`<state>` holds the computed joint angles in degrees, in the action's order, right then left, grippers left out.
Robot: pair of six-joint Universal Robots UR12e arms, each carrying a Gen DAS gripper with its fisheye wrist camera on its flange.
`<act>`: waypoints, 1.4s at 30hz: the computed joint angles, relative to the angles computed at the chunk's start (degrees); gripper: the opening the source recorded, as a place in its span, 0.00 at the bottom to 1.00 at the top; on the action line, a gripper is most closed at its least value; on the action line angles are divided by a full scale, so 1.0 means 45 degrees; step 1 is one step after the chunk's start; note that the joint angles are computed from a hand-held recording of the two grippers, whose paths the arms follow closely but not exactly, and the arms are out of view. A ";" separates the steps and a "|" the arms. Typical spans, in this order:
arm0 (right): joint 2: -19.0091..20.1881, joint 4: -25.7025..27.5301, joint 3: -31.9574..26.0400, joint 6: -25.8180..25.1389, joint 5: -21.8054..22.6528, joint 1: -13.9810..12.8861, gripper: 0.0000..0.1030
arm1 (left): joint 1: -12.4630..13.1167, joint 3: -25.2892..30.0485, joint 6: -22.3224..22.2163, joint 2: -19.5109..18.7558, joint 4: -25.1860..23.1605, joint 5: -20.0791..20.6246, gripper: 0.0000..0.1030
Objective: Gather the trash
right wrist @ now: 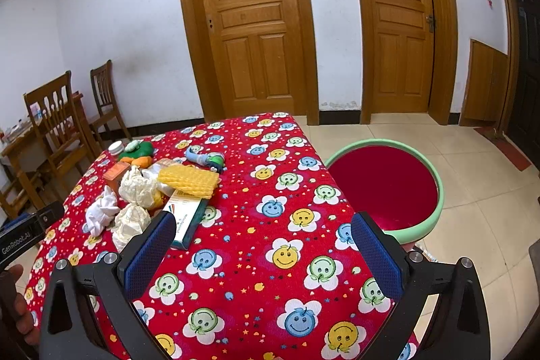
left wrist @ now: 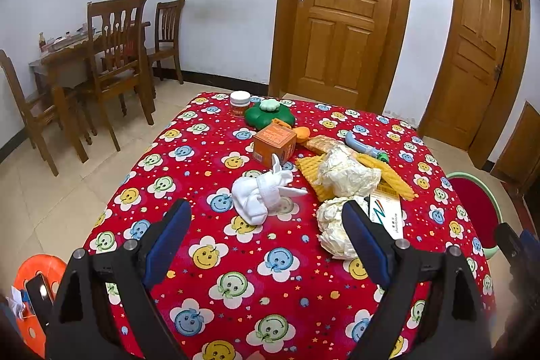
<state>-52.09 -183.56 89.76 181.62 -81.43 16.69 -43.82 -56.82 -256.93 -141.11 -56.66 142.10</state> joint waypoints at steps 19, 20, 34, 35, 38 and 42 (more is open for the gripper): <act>-0.0011 0.0020 0.0008 0.0001 -0.0014 0.0004 1.00 | -0.0015 -0.0179 -0.0026 0.0081 0.0117 -0.0021 0.88; -0.0015 0.0015 0.0014 -0.0002 -0.0006 0.0000 1.00 | -0.0014 -0.0150 -0.0028 0.0071 0.0097 -0.0023 0.88; -0.0021 0.0067 0.0002 0.0015 -0.0017 0.0004 1.00 | -0.0010 -0.0161 -0.0012 0.0078 0.0126 -0.0056 0.88; -0.0023 0.0083 0.0002 0.0033 -0.0013 0.0002 1.00 | -0.0010 -0.0166 -0.0018 0.0080 0.0119 -0.0057 0.88; -0.0049 0.0131 0.0033 0.0119 -0.0009 -0.0002 1.00 | -0.0010 -0.0152 -0.0035 0.0075 0.0098 -0.0051 0.88; -0.0052 0.0168 0.0035 0.0159 0.0006 0.0000 1.00 | -0.0004 -0.0184 0.0006 0.0089 0.0110 -0.0076 0.88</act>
